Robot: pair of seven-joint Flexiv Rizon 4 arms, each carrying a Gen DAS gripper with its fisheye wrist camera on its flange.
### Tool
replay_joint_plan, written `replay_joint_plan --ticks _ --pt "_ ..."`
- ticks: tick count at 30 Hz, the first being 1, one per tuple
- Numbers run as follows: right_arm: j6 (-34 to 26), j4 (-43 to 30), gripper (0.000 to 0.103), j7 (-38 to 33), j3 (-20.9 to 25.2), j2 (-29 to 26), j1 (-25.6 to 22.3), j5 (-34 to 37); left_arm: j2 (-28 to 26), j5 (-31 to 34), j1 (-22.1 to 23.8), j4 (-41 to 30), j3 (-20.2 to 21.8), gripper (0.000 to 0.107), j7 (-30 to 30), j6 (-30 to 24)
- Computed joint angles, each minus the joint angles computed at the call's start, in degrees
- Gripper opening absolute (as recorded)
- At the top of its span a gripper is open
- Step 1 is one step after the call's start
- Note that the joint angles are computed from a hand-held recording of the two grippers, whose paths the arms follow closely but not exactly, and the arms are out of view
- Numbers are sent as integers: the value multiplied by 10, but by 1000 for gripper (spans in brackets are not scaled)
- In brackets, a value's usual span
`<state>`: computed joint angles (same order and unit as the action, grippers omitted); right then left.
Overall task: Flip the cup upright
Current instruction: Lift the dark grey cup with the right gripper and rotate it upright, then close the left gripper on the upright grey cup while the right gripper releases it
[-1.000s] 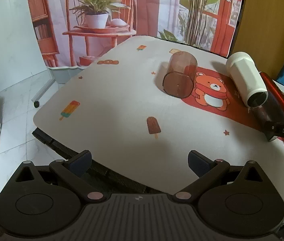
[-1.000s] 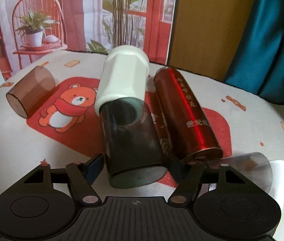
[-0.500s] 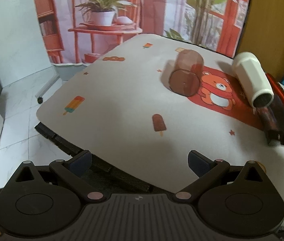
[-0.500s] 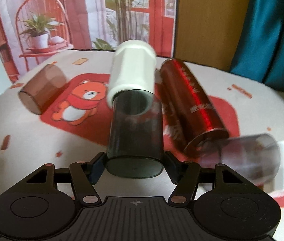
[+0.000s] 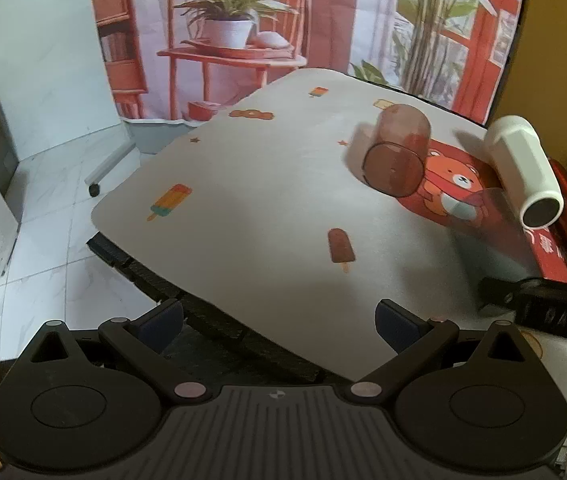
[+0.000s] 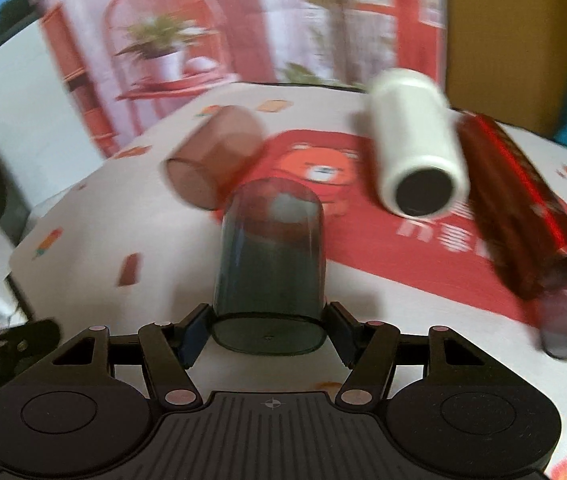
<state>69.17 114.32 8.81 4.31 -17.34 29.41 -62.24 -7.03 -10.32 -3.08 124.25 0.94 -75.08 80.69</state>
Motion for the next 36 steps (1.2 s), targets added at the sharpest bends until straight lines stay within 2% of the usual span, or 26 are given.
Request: replay_joint_plan --ticks 5,8,11,13,15,17,18,19,21,24,26,30,33,36 --pt "41 -7 60 -18 -2 -10 4 2 1 0 2 -2 4 103 -19 -5" --pt "77 12 62 4 -11 2 1 -16 5 -41 9 9 -11 103 8 4" --pt "90 38 71 40 -18 25 -2 -52 6 -71 9 15 -20 103 31 12" --pt "106 57 81 85 -21 45 -12 -111 8 -97 9 18 -26 103 49 10" --pt "93 80 87 126 -13 73 -26 -153 12 -162 13 24 -43 103 92 4" --pt "57 103 89 134 7 99 -37 -149 14 -202 8 24 -47 103 115 -5" --pt "17 116 92 124 23 116 -39 -125 14 -208 4 20 -46 103 117 -12" --pt "-23 123 98 111 39 128 -39 -99 13 -204 0 15 -42 103 112 -18" --pt "-121 129 103 76 72 148 -33 -34 8 -190 -8 1 -38 103 98 -27" --pt "-193 132 103 37 98 160 -26 34 -4 -177 -17 -30 -41 103 86 -54" --pt "-199 140 103 49 103 167 -28 41 -18 -145 -27 -60 -40 103 59 -80" --pt "-191 165 103 86 107 188 -38 36 -51 -102 -45 -106 -48 103 46 -89" --pt "-190 177 103 110 110 197 -44 26 -83 -27 -67 -157 -28 103 -13 -131" --pt "-190 185 103 125 114 203 -48 25 -107 41 -85 -192 -8 102 -63 -140"
